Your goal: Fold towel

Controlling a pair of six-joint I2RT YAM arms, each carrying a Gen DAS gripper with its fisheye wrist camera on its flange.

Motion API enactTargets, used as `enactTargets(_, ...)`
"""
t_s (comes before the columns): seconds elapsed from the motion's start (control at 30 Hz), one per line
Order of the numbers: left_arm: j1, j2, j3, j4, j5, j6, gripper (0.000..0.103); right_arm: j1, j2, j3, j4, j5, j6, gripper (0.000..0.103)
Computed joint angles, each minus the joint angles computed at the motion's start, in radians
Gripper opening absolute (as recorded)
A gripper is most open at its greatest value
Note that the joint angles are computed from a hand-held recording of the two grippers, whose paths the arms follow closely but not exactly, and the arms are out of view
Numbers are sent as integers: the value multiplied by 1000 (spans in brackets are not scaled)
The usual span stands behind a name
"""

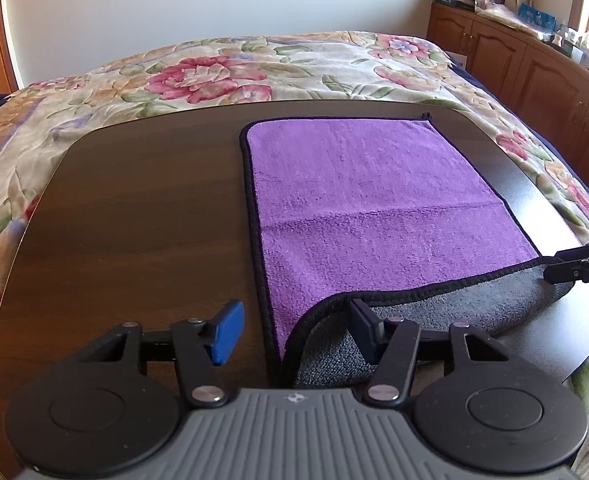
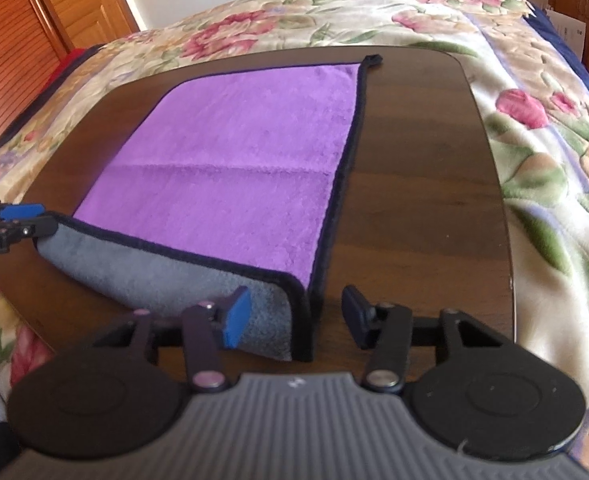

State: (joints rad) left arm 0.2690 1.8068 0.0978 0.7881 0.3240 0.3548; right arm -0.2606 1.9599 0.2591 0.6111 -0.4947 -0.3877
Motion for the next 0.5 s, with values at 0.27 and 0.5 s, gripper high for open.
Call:
enactTargets(0.27, 6, 31, 13, -3, 1, 3, 47, -16, 3, 18, -29, -20, -9, 27)
enactTargets(0.5, 5, 50, 12, 17, -7, 4, 47, -21, -10, 15, -39, -25, -19, 15)
